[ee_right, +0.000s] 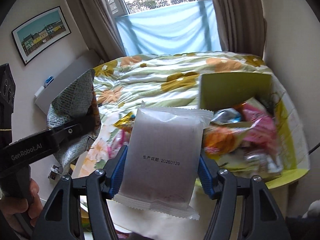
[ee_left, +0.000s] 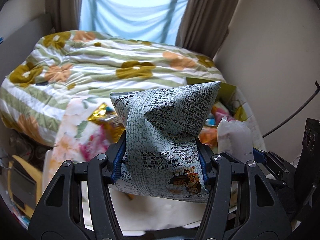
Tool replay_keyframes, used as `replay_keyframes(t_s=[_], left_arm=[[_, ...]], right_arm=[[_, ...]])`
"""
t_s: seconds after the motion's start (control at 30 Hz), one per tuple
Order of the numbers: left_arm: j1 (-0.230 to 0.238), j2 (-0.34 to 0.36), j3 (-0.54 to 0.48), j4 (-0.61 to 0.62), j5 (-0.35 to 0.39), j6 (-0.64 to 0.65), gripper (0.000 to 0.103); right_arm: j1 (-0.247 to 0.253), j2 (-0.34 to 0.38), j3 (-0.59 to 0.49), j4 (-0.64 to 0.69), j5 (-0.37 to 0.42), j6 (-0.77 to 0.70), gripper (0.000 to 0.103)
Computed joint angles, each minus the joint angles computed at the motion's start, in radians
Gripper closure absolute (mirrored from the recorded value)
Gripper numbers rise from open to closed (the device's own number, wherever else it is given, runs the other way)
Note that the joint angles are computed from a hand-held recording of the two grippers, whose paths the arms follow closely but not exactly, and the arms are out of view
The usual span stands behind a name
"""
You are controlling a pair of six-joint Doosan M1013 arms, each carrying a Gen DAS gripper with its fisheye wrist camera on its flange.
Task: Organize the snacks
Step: 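Carry both bags over the box and open both tools to drop them, then withdraw both tools from the box toward the remaining bags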
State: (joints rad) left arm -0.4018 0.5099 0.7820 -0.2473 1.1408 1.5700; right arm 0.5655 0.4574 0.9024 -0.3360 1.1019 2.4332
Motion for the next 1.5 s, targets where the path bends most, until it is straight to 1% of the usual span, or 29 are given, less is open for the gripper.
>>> replay_keyframes(t_s=[0.23, 0.33, 0.43, 0.47, 0.5, 0.53, 0.57, 0.6, 0.63, 0.7, 0.8, 0.93, 1.07, 1.17, 1.23, 1.27, 1.3, 1.33, 1.37, 1.43, 1.5], left_arm=[[-0.101, 0.081, -0.133, 0.012, 0.063, -0.038, 0.049], [-0.135, 0.126, -0.2, 0.014, 0.118, -0.035, 0.049], [-0.159, 0.163, -0.253, -0.004, 0.167, -0.034, 0.048], [-0.165, 0.175, -0.269, -0.016, 0.183, -0.031, 0.046], [-0.171, 0.181, -0.275, -0.022, 0.191, -0.028, 0.04], [-0.18, 0.184, -0.276, -0.004, 0.194, -0.035, 0.026], [-0.185, 0.181, -0.271, 0.026, 0.192, -0.045, 0.018], [-0.189, 0.181, -0.268, 0.044, 0.192, -0.051, 0.007], [-0.185, 0.175, -0.253, 0.024, 0.181, -0.046, 0.0], [-0.181, 0.162, -0.227, 0.03, 0.162, -0.055, 0.0], [-0.175, 0.157, -0.219, 0.064, 0.171, -0.063, 0.0], [-0.158, 0.145, -0.198, 0.08, 0.173, -0.08, 0.0], [-0.151, 0.139, -0.194, 0.12, 0.174, -0.101, 0.0], [-0.145, 0.141, -0.201, 0.139, 0.177, -0.116, 0.0], [-0.141, 0.139, -0.199, 0.156, 0.173, -0.123, 0.0], [-0.14, 0.137, -0.196, 0.165, 0.17, -0.126, 0.0], [-0.139, 0.134, -0.19, 0.176, 0.167, -0.129, 0.0], [-0.137, 0.129, -0.182, 0.186, 0.162, -0.133, 0.0], [-0.137, 0.123, -0.17, 0.194, 0.155, -0.138, 0.0], [-0.133, 0.113, -0.147, 0.201, 0.143, -0.145, 0.0], [-0.129, 0.1, -0.119, 0.203, 0.13, -0.149, 0.0]], right_arm=[[-0.074, -0.113, 0.143, -0.006, 0.004, -0.016, 0.043], [-0.098, -0.145, 0.189, -0.014, 0.011, -0.004, 0.043], [-0.113, -0.166, 0.215, -0.017, 0.017, 0.02, 0.043], [-0.117, -0.174, 0.224, -0.021, 0.021, 0.029, 0.043], [-0.12, -0.182, 0.232, -0.028, 0.026, 0.038, 0.043], [-0.123, -0.185, 0.236, -0.036, 0.031, 0.044, 0.043], [-0.126, -0.19, 0.242, -0.042, 0.036, 0.049, 0.043], [-0.129, -0.195, 0.249, -0.046, 0.039, 0.055, 0.043], [-0.132, -0.2, 0.254, -0.047, 0.042, 0.06, 0.043], [-0.135, -0.203, 0.258, -0.045, 0.046, 0.062, 0.043], [-0.143, -0.208, 0.27, -0.027, 0.034, 0.058, 0.043], [-0.153, -0.208, 0.275, 0.003, 0.005, 0.034, 0.043], [-0.177, -0.189, 0.259, 0.062, -0.03, -0.035, 0.043], [-0.192, -0.162, 0.227, 0.104, -0.026, -0.085, 0.042], [-0.2, -0.146, 0.21, 0.115, -0.019, -0.086, 0.042], [-0.204, -0.141, 0.207, 0.123, -0.024, -0.082, 0.04], [-0.205, -0.141, 0.211, 0.127, -0.034, -0.076, 0.035], [-0.208, -0.142, 0.215, 0.132, -0.045, -0.073, 0.018], [-0.206, -0.144, 0.223, 0.127, -0.054, -0.06, 0.005], [-0.197, -0.152, 0.241, 0.108, -0.069, -0.041, 0.003], [-0.189, -0.151, 0.243, 0.099, -0.059, -0.044, 0.002]])
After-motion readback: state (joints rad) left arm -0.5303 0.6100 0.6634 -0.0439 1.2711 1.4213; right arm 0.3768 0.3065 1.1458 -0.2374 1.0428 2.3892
